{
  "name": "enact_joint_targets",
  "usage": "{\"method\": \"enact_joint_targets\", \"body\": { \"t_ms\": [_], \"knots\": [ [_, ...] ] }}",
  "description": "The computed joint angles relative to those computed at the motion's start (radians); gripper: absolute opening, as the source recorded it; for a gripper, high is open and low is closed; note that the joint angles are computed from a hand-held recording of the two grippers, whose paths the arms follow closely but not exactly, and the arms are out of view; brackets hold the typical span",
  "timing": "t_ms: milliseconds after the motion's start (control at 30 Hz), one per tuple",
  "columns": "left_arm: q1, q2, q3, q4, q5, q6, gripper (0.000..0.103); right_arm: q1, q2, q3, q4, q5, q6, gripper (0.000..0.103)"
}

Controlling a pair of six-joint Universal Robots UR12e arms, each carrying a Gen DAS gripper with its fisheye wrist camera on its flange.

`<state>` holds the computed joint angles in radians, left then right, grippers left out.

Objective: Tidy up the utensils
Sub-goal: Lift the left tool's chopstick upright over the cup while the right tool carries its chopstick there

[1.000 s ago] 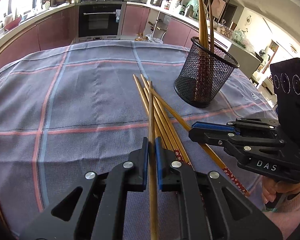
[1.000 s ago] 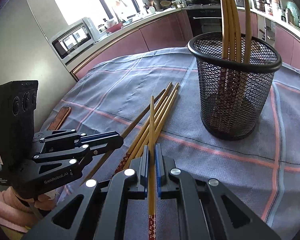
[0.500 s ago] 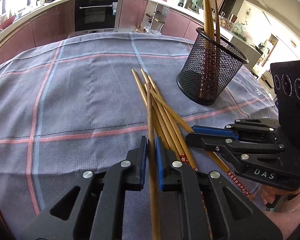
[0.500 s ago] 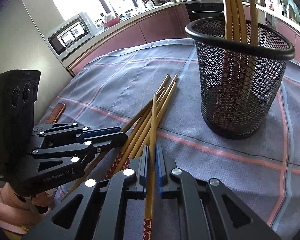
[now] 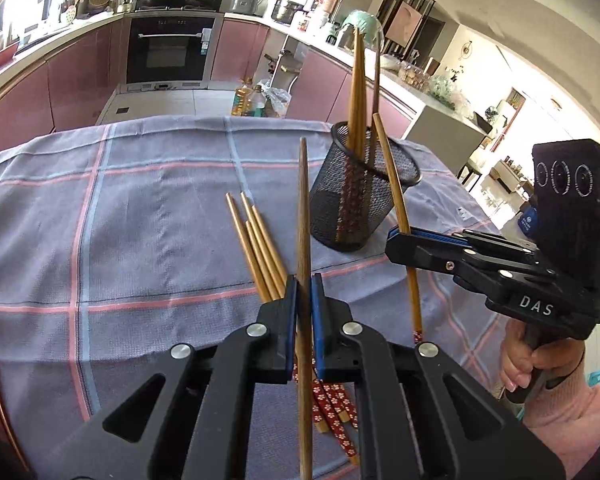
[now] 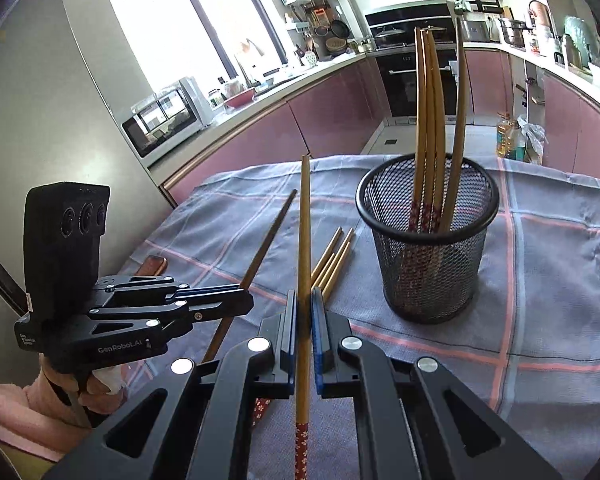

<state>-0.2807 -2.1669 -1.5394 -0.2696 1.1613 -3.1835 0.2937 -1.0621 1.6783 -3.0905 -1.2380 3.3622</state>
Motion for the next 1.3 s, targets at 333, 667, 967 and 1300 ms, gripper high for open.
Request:
{"method": "enact_joint_targets", "body": {
  "t_ms": [333,667,967,1300],
  "knots": [
    [0.027,0.047,-0.030,0.117,-0.101,-0.015,0.007,-0.024,-0.032,0.029,-0.121,0.002,0.026,0.006],
    [0.030,0.034,0.026,0.221,-0.105,-0.088,0.007,-0.041,-0.055,0.016,-0.181,-0.043,-0.008,0.006],
    [0.003,-0.010,0.149,0.251,-0.064,-0.088,0.007,-0.055,-0.060,-0.012,-0.227,-0.102,-0.027,0.006],
    [-0.030,-0.070,0.274,0.188,-0.013,-0.060,0.008,-0.063,-0.036,-0.049,-0.206,-0.140,-0.031,0.006]
  ]
}}
